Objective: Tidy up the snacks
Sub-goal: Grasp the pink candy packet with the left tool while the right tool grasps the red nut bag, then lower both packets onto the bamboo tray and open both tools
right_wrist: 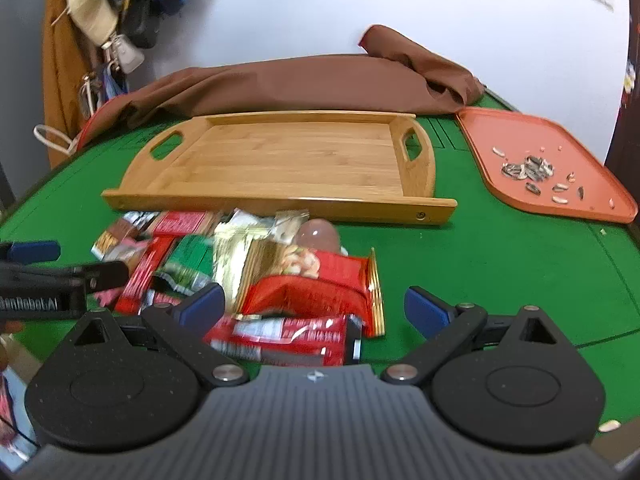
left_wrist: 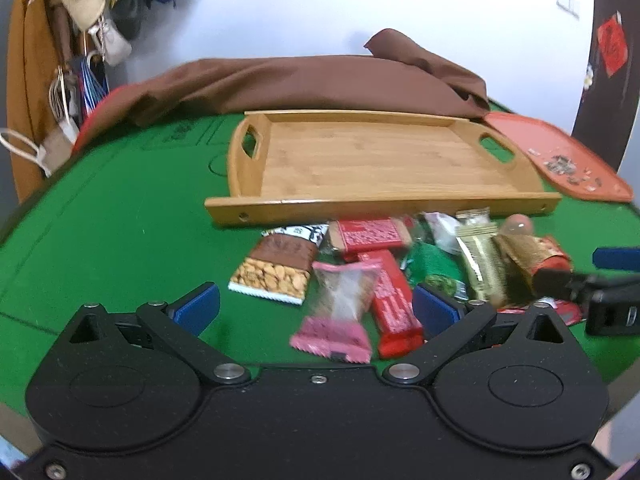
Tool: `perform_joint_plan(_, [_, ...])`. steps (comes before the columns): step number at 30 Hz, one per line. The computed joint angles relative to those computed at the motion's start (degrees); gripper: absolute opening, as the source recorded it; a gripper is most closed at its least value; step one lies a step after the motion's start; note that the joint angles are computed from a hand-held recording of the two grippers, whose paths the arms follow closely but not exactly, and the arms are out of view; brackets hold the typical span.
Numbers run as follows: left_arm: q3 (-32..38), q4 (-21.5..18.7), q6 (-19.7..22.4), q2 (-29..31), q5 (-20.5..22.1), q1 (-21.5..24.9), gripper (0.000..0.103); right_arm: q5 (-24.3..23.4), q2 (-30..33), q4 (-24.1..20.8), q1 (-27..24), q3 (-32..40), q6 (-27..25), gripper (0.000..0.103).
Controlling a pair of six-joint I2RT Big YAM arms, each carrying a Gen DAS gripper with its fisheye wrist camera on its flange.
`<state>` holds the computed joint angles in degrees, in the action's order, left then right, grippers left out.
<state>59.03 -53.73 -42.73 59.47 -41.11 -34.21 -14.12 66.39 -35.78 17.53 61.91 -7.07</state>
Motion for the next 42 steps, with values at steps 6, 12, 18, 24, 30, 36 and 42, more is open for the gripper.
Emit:
perform_joint_plan(6, [-0.99,3.29,1.69,-0.07,4.26,2.26,0.089,-0.83,3.7,0.07,-0.14,2.29,1.4,0.101])
perform_joint_plan(12, [-2.4,6.68,2.64,-0.6,8.13,3.34,0.057,-0.12,6.01,-0.07,0.61,3.28,1.38,0.099])
perform_joint_plan(18, [-1.36,5.53,1.88,-0.31,8.24,3.04,0.031,-2.77,6.58,-2.38,-0.16,4.49,3.19,0.083])
perform_joint_plan(24, [-2.3,5.5,1.0,-1.64,8.95,2.95,0.029,-2.35,6.05,-3.6,-0.33,4.77,3.15,0.077])
perform_joint_plan(30, [-2.4,5.98,0.3,-1.5,9.42,3.44,0.03,-1.49,5.65,-4.35,-0.24,4.89,3.29,0.074])
perform_joint_plan(36, [-1.21,4.23,0.43,-1.68,11.4,3.92,0.024,-2.2,5.23,-5.2,-0.87,5.61,4.09,0.071])
perform_joint_plan(42, [0.5,3.52,1.49,-1.7,11.58,4.12,0.024,-2.35,5.04,-5.0,-1.49,6.76,4.44,0.071])
